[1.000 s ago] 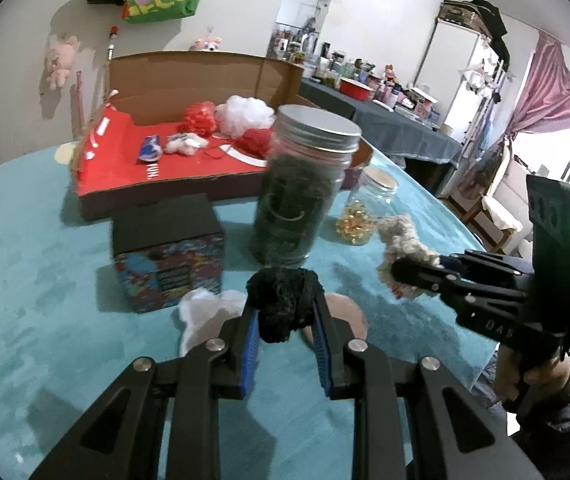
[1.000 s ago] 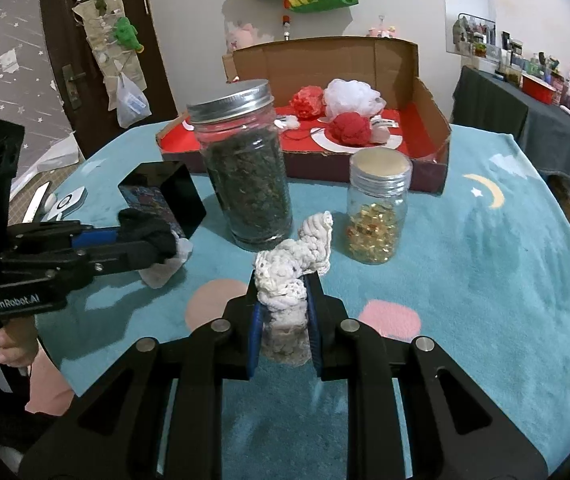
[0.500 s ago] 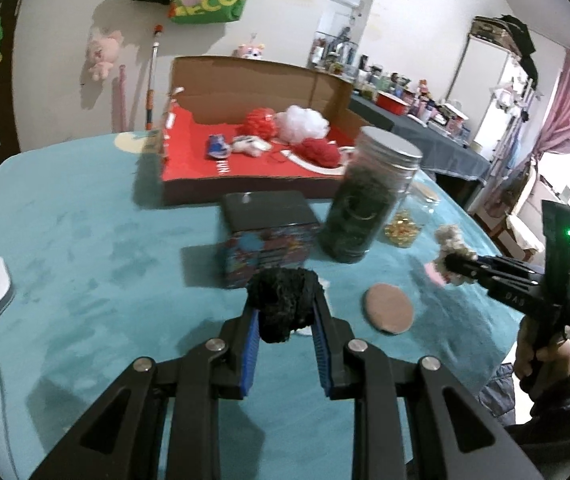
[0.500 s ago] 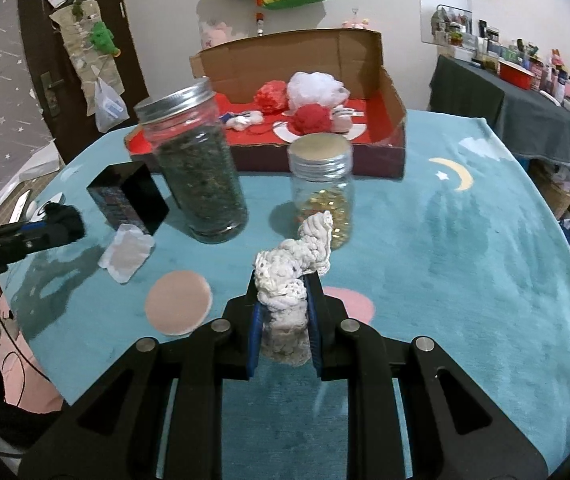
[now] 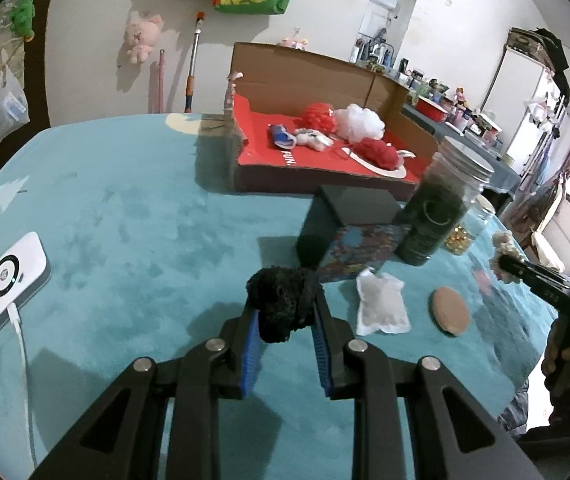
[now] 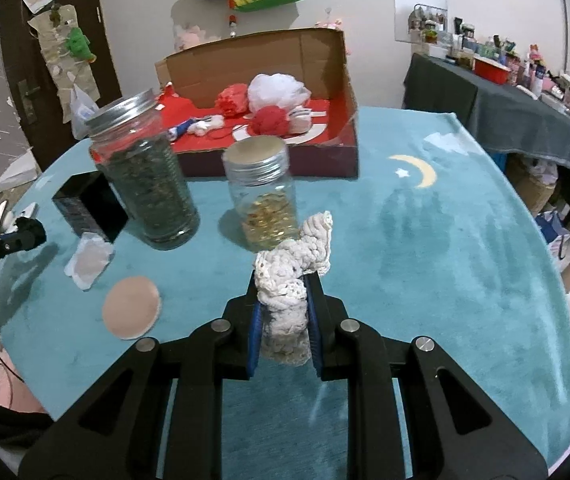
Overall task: Organize soft objects
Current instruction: 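Lift both held items and carry them over the red-lined box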
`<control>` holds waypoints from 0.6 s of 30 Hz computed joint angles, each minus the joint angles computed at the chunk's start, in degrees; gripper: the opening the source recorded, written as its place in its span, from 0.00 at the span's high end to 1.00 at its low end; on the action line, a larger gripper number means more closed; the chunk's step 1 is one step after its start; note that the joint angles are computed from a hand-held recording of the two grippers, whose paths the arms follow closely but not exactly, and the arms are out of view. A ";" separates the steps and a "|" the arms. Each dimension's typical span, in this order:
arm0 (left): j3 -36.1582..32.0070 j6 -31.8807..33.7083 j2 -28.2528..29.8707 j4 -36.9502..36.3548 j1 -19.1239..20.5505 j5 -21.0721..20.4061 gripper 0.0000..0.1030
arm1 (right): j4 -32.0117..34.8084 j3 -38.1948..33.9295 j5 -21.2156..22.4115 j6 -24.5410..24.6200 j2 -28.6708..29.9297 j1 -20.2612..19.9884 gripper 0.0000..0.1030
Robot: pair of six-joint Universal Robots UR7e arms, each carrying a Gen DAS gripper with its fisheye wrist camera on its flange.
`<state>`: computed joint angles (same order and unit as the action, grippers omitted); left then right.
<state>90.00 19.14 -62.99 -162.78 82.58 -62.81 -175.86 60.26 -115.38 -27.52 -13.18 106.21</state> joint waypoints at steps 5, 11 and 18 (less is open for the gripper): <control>-2.54 0.88 1.26 1.64 0.65 0.21 0.75 | 1.20 -0.34 1.92 2.85 -0.71 -1.09 0.82; -6.88 4.55 3.76 3.85 1.13 1.13 0.75 | 4.01 -3.54 1.67 2.24 0.07 -1.65 0.82; -12.88 7.58 6.35 8.82 1.90 0.29 0.75 | 7.65 -9.10 0.98 -2.21 2.15 -1.70 0.82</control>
